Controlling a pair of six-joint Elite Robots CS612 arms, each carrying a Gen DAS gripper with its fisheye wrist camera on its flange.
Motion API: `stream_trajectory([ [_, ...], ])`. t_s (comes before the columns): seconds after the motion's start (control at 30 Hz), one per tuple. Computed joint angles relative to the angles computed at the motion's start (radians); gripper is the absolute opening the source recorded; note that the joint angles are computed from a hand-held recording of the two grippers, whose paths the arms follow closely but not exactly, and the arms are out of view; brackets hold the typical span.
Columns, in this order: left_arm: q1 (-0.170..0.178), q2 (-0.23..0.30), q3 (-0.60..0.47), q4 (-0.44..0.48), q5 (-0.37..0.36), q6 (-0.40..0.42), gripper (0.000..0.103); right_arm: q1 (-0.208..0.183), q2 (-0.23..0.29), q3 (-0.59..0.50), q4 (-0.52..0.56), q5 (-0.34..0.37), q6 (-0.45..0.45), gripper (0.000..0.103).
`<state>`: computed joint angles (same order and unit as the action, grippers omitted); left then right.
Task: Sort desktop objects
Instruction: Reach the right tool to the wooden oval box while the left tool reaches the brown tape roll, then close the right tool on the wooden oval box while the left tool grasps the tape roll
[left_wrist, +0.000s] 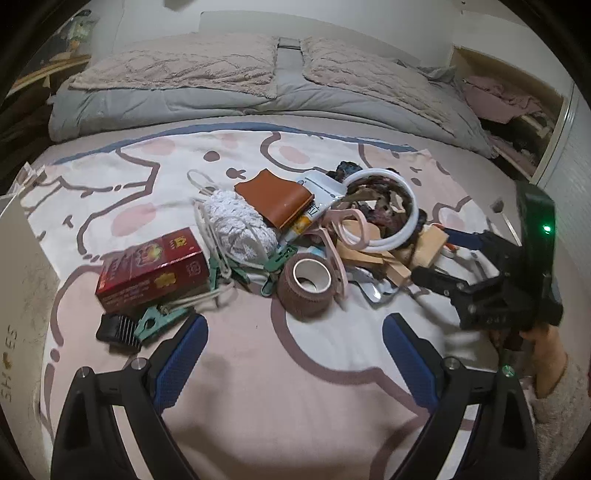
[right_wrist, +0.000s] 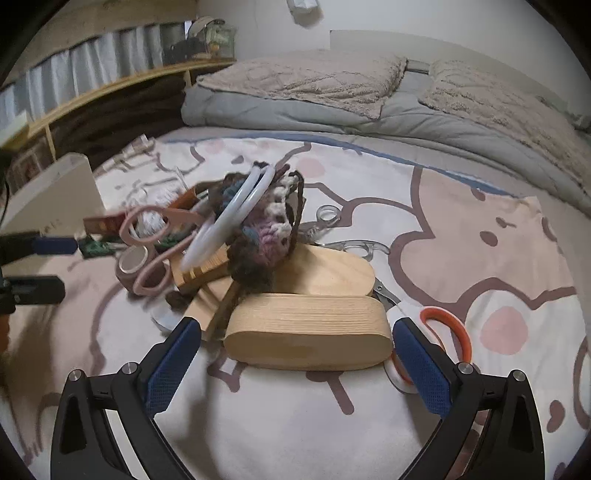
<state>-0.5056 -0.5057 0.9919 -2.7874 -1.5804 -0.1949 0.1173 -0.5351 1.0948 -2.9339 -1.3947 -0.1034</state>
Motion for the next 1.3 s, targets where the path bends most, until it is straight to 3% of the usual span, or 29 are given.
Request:
stream_trajectory([
  [0.13,-0.01,0.026,-0.036,0.001,0.051,0.007,0.091,0.005,0.002,0.001,-0.009,-0.029,-0.014,0.103],
  [0.37,-0.009,0.064,-0.095,0.058,0.045,-0.003,0.071,0.001,-0.002,0.014,-0.03,-0.034,0.022,0.09],
  [0.57,-0.013,0.081,-0.122,0.094,0.06,0.014,0.058,0.004,-0.005,0.02,-0.034,-0.05,0.025,0.09],
  [1.03,-0.017,0.115,-0.185,0.126,0.092,0.052,0.056,0.003,-0.005,0.022,-0.034,-0.051,0.024,0.09],
  [1.23,-0.012,0.117,-0.194,0.132,0.059,0.051,0.051,0.003,-0.005,0.023,-0.035,-0.052,0.024,0.09],
  [1.3,-0.009,0.116,-0.196,0.141,0.031,0.057,0.041,0.003,-0.005,0.023,-0.035,-0.054,0.022,0.09],
])
